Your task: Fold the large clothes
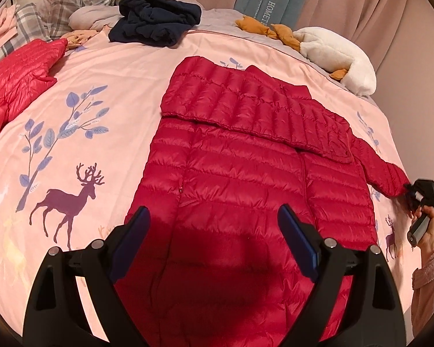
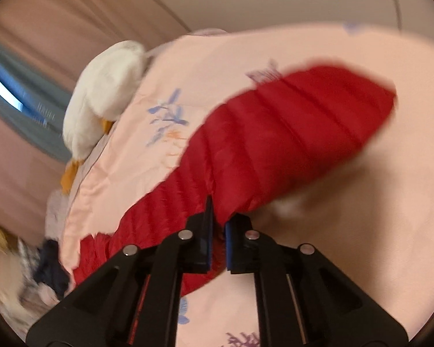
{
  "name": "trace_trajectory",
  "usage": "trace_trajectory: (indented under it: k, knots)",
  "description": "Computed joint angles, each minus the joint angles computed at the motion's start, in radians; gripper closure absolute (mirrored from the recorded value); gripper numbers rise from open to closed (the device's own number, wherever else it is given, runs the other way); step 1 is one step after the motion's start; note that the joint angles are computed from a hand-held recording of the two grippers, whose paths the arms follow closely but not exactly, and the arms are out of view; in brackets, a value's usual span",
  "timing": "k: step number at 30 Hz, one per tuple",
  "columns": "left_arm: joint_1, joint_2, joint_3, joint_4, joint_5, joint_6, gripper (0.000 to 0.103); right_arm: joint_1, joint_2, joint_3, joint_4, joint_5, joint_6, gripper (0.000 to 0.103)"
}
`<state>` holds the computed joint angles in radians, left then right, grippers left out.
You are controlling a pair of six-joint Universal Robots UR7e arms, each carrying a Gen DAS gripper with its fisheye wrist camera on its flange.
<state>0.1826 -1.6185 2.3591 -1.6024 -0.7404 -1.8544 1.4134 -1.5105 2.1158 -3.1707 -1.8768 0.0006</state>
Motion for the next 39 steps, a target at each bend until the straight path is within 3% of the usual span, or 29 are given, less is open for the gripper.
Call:
trace_trajectory:
  k: [8,14,16,19,24,26,29,30,32,34,35,36,39]
  knots:
    - [-0.007,-0.039,0.031,-0.034,-0.004,-0.016,0.013,0.28,0.148,-0.043,-0.124,-0.225,-0.406,0.097]
    - [-0.013,-0.055,0.04,-0.027,-0.005,-0.032,0.013,0.443,0.282,-0.008,-0.256,-0.315,-0.729,0.097]
    - [-0.012,-0.061,0.044,-0.027,-0.006,-0.035,0.013,0.496,0.344,0.029,-0.327,-0.331,-0.895,0.097]
    - [-0.007,-0.075,0.056,-0.042,-0.009,-0.035,0.013,0.536,0.4,0.075,-0.361,-0.334,-1.028,0.097]
    - [0.009,-0.123,0.086,-0.091,0.007,-0.03,0.013,0.56,0.502,0.115,-0.432,-0.381,-1.158,0.096]
    - [0.021,-0.145,0.1,-0.124,0.016,-0.027,0.013,0.557,0.521,0.13,-0.429,-0.388,-1.174,0.095]
    - [0.04,-0.164,0.12,-0.191,0.028,0.004,0.013,0.553,0.525,0.146,-0.401,-0.388,-1.153,0.078]
    - [0.054,-0.164,0.125,-0.226,0.031,0.024,0.013,0.551,0.528,0.149,-0.403,-0.384,-1.158,0.068]
    - [0.074,-0.154,0.128,-0.277,0.032,0.057,0.013,0.554,0.539,0.164,-0.447,-0.383,-1.209,0.058]
    - [0.096,-0.131,0.124,-0.323,0.029,0.099,0.013,0.557,0.545,0.193,-0.504,-0.363,-1.287,0.056]
    - [0.105,-0.119,0.121,-0.344,0.028,0.117,0.013,0.56,0.537,0.201,-0.498,-0.364,-1.285,0.051]
    - [0.118,-0.1,0.118,-0.385,0.027,0.147,0.013,0.56,0.503,0.209,-0.45,-0.356,-1.241,0.045]
    - [0.132,-0.066,0.111,-0.447,0.03,0.201,0.013,0.518,0.315,0.221,-0.153,-0.251,-0.945,0.033]
